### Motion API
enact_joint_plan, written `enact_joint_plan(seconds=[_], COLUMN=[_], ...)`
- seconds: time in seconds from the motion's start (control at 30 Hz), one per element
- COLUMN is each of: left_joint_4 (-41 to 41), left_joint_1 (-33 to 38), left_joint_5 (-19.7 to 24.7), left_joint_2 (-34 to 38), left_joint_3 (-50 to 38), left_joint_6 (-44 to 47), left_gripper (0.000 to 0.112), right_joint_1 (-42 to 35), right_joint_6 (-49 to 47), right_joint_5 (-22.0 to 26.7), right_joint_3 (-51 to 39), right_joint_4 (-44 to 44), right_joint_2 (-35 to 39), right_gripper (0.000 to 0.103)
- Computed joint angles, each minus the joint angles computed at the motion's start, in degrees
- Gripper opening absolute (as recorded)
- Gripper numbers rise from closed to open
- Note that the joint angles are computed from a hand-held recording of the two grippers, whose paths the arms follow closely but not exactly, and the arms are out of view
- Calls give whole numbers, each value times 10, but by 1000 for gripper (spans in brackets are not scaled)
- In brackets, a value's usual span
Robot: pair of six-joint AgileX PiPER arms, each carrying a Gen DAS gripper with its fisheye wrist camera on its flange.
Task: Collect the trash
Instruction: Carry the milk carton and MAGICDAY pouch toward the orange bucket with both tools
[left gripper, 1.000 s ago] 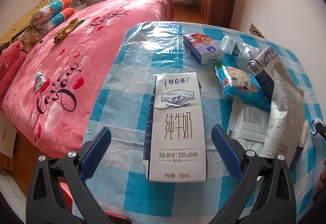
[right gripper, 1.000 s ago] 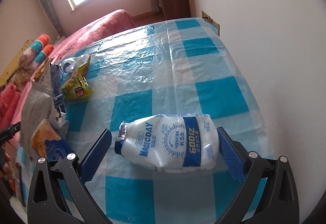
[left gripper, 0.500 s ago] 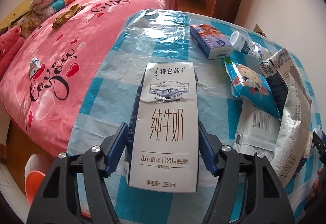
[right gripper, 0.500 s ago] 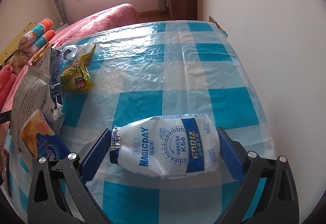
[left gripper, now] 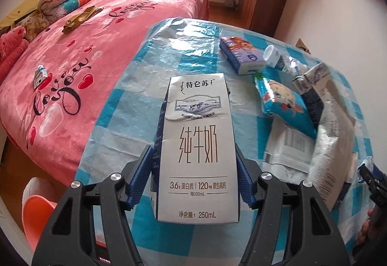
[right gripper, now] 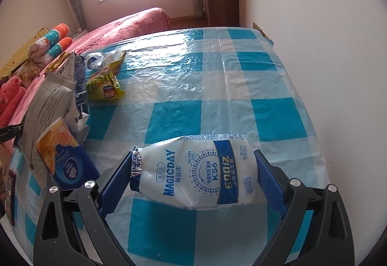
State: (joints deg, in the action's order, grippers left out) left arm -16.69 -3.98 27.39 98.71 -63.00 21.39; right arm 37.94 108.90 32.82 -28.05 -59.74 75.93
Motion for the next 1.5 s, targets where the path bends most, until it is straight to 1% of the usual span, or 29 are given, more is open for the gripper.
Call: enact_joint_plan(seconds=[0.1,0.27,0.37,0.47,0.57,0.77,0.87,1.07,1.1,1.17,1.23,1.37,1.43,1.5], left_joint_4=[-31,-82,-115,-156,-180,-236,-269,-311,-316,-321,-324,-322,-318,-314], left_joint_1=[5,16,26,45,62,134,203,356,396,443,506,584,619,641], left_joint_5=[3,13,24,44,60,118,162,241,256,274,293,303,300,291], left_joint_2=[-17,-50,-76,-107,-134,-194,-223,-240,-238,-230,-208,-162,-130,-102], left_joint_3=[13,35,50,65,75,94,100,98,95,89,76,58,48,42], left_joint_6=[29,81,118,162,191,267,315,403,424,448,476,511,528,539], left_gripper=[64,64,64,64,64,64,64,64,64,64,64,64,64,64], right_joint_1=[22,75,96,129,164,220,238,275,279,287,297,306,309,313], right_joint_6=[14,24,19,18,8,-22,-44,-127,-150,-189,-238,-358,-417,-488], right_joint_5=[12,58,79,110,140,170,169,152,145,137,128,104,104,113], right_joint_3=[3,-6,-14,-32,-62,-137,-180,-309,-339,-390,-453,-588,-652,-739], right_joint_4=[-1,11,22,31,40,44,45,54,61,72,89,151,187,231], right_joint_2=[-9,-25,-38,-46,-47,-30,-10,68,88,122,166,262,306,365], right_gripper=[94,94,94,94,94,94,94,94,94,94,94,94,94,94])
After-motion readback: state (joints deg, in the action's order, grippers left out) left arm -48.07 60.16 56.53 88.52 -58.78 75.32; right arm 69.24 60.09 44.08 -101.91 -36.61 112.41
